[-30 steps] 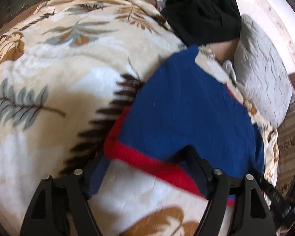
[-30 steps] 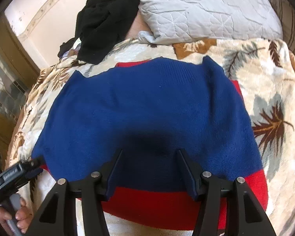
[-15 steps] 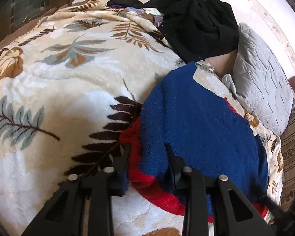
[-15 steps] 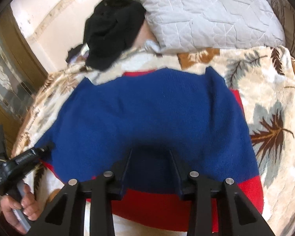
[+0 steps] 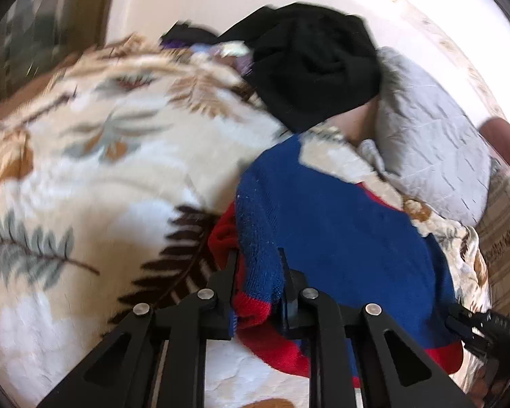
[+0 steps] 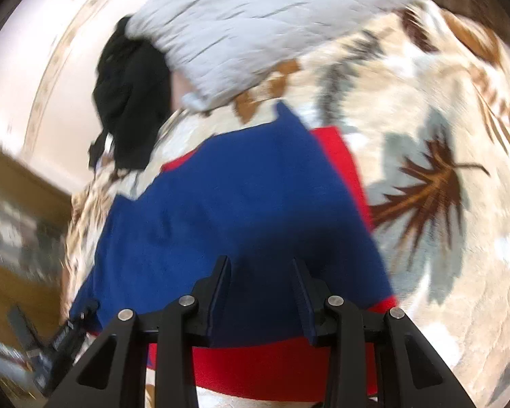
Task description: Fold small clothes
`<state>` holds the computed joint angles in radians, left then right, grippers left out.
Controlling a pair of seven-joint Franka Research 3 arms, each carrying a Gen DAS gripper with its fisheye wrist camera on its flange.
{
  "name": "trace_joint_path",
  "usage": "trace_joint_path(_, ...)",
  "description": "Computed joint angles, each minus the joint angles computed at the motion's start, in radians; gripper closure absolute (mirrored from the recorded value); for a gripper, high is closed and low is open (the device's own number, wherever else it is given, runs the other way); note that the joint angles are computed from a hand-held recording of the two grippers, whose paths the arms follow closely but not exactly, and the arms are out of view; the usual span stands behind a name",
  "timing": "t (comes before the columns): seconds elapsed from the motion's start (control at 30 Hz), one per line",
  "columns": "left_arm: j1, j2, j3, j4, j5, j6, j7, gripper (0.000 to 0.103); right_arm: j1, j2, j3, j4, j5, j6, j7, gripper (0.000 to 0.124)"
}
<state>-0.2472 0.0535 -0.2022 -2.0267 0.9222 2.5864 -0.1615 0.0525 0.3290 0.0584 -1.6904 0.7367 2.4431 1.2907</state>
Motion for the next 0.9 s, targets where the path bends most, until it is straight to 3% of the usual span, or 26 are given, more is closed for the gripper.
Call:
trace_joint_path(0.33,-0.031,0.015,-0.011,0.066,0.043,-0.083,0.104,0.085,-0.073,0.04,0.011,0.064,0.152,-0.155,0.006,0.081)
trace_joint_path(0.57,-0.05,0.026,-0.019,0.089,0.028,-0.157,0.134,0.085,-0.015,0.004,0.004,0.03,0.05,-0.095,-0.042,0.08)
trace_joint_path(0.63,-0.053,0.027,-0.018,0.092,0.027,-0.158,0.143,0.085,-0.001,0.006,0.005,0.029,0.027,-0.083,-0.054,0.072)
trace_joint_path(0.9,-0.051,0.022,-0.014,0.084,0.018,-0.155,0.156,0.085,0.029,0.024,0.014,0.047,-0.017,-0.076,-0.052,0.072)
